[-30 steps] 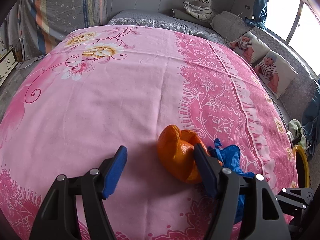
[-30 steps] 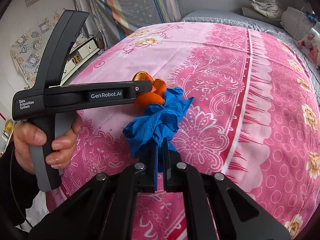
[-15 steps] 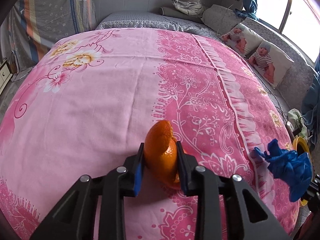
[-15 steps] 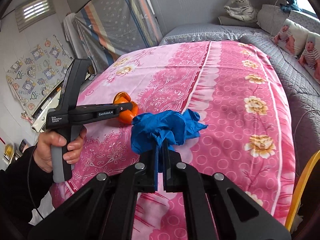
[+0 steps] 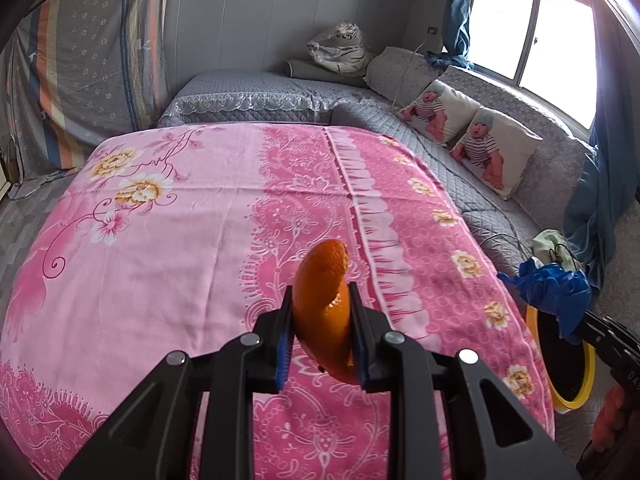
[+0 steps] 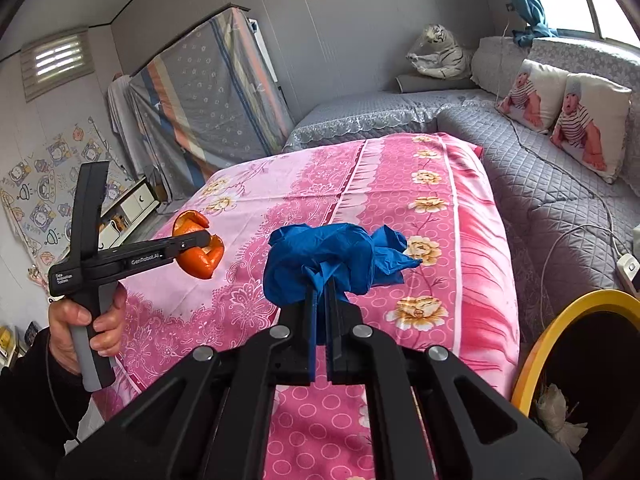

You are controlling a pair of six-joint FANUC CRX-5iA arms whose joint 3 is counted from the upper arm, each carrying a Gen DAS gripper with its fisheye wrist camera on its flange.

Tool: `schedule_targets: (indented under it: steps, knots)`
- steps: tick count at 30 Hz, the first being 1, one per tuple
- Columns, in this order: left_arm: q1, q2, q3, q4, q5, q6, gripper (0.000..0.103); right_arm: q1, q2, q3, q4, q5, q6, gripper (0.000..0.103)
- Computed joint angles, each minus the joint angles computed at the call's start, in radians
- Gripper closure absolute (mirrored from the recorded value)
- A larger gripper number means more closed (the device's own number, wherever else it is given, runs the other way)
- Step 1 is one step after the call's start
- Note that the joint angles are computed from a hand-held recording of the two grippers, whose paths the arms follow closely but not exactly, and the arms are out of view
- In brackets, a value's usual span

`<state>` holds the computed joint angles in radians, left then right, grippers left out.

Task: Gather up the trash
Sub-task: 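Carry the peel and glove over the bin and open both tools to drop them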

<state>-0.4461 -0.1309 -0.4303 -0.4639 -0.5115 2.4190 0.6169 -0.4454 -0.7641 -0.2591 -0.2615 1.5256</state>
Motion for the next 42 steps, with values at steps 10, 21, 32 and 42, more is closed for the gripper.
schedule_targets:
  steps: [10, 21, 32, 42]
  knots:
    - [-0.194, 0.059, 0.146, -0.143, -0.045, 0.143, 0.08, -0.036, -0.172, -0.168, 0.315, 0.064, -0.346, 0.101]
    - [-0.314, 0.217, 0.315, -0.126, -0.017, 0.079, 0.08, -0.238, -0.283, -0.208, 0.268, 0.025, -0.294, 0.101]
    - [-0.411, 0.355, 0.472, -0.138, -0.04, 0.008, 0.08, -0.583, -0.191, -0.069, -0.189, -0.086, 0.204, 0.101]
    - [-0.473, 0.467, 0.594, -0.152, -0.053, -0.045, 0.08, -0.804, -0.058, 0.002, -0.414, -0.154, 0.458, 0.101]
